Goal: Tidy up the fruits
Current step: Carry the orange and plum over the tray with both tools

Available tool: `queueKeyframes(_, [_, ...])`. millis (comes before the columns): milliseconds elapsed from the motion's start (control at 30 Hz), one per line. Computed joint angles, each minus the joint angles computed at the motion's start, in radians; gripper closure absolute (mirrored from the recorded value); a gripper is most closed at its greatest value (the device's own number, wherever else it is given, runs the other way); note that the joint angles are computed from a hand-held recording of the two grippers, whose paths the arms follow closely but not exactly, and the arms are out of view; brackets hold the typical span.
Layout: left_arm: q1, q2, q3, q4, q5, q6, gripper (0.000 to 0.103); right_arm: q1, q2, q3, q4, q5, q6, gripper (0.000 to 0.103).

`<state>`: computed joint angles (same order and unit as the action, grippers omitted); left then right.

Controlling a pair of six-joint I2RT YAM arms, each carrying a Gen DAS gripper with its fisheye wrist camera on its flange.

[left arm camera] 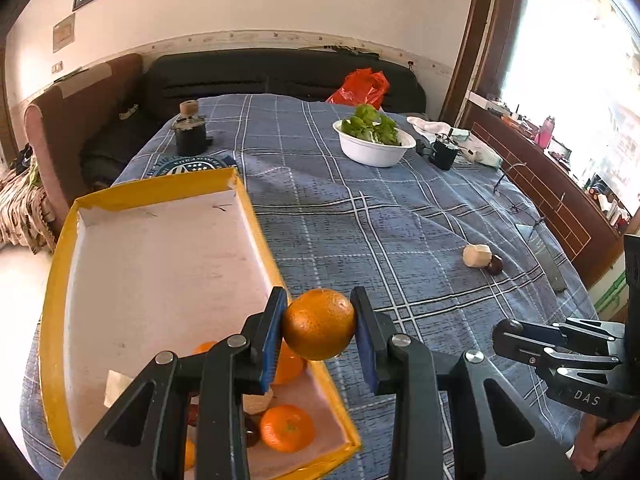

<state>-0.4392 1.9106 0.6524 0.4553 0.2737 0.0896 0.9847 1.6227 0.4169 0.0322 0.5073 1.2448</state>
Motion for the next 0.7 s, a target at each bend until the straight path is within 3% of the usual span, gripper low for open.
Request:
queueKeyframes(333, [0.057,-0.017,-0.001,-0.019,0.032,0.036,0.071,0.005,0.021,0.077,-0.049,0.016,-0.013,0.072])
queueKeyframes(700, [0.196,-0.029,-0.015,-0.025,0.051,0.065,0.071,-0.021,0.121,0.219,-0.024,-0.020,-0.153,0.072])
